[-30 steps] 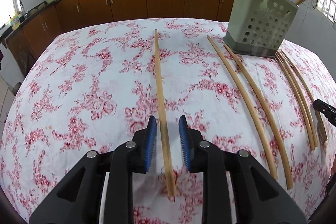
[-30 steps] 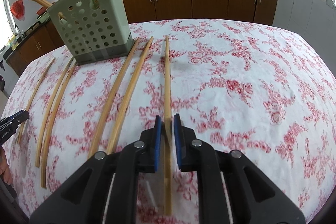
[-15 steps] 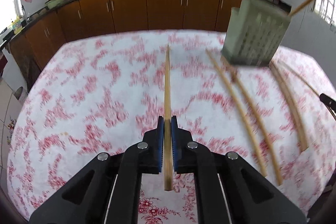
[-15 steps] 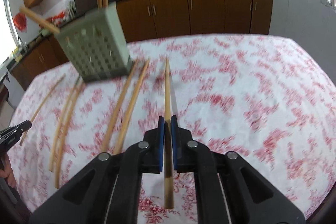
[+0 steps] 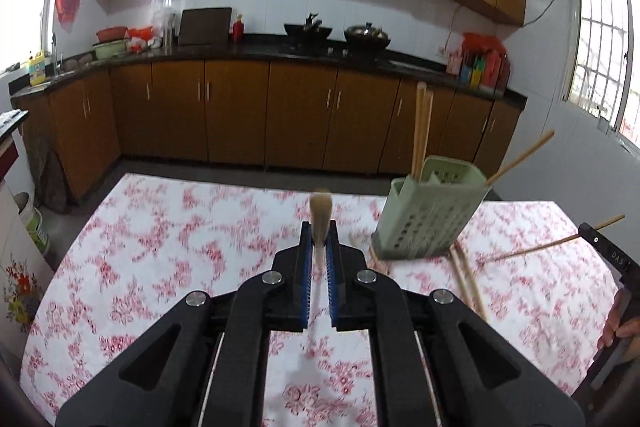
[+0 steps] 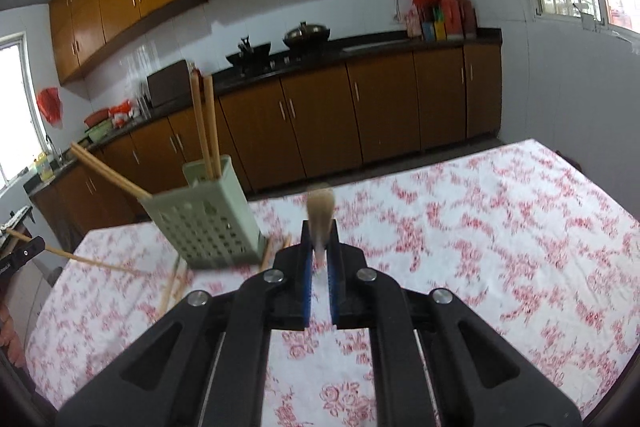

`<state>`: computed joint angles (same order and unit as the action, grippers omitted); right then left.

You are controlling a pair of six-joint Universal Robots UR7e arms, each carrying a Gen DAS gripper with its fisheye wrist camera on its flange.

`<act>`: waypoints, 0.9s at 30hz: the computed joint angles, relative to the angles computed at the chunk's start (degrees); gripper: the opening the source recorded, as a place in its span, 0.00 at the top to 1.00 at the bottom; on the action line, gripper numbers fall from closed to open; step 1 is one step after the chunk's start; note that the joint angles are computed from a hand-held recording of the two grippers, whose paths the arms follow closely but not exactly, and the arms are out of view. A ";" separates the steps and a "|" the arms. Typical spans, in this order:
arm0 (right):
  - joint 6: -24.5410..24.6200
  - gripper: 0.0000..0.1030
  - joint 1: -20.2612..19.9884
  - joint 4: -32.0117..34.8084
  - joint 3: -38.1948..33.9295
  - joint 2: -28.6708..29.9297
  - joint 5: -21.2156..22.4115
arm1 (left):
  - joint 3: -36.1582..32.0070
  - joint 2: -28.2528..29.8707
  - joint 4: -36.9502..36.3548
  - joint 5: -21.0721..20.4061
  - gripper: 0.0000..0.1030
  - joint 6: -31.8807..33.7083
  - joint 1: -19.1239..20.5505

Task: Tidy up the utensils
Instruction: 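Lift the held chopsticks with both tools and carry them above the green holder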

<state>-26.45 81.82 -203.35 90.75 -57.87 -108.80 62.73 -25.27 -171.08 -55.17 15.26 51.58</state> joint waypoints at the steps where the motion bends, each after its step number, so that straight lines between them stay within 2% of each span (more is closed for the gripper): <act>1: -0.11 0.92 0.09 -0.15 -0.09 -0.03 0.12 | 0.01 -0.06 -0.18 -0.09 0.93 0.09 -0.05; 8: -1.45 0.93 1.51 1.98 -0.72 -0.96 2.00 | -0.74 -0.32 0.66 -1.98 0.93 0.17 -0.41; 14: -0.02 0.93 3.84 7.74 -2.06 -3.56 8.41 | -1.08 -1.63 1.31 -6.28 0.93 2.02 -1.99; 18: -0.06 0.93 5.44 8.87 -4.14 -3.63 12.00 | -2.70 -1.63 1.23 -10.01 0.93 3.26 -3.44; 24: -2.40 0.93 7.54 7.13 -8.80 -0.50 12.53 | -7.83 1.28 0.17 -12.63 0.93 4.15 -4.77; 27: -3.98 0.93 8.02 6.29 -11.39 1.85 11.05 | -12.38 4.38 0.27 -11.75 0.93 4.16 -4.94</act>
<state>-30.43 89.84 -197.06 79.36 -56.02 -97.75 50.34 -20.89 -170.81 -66.92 19.42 46.64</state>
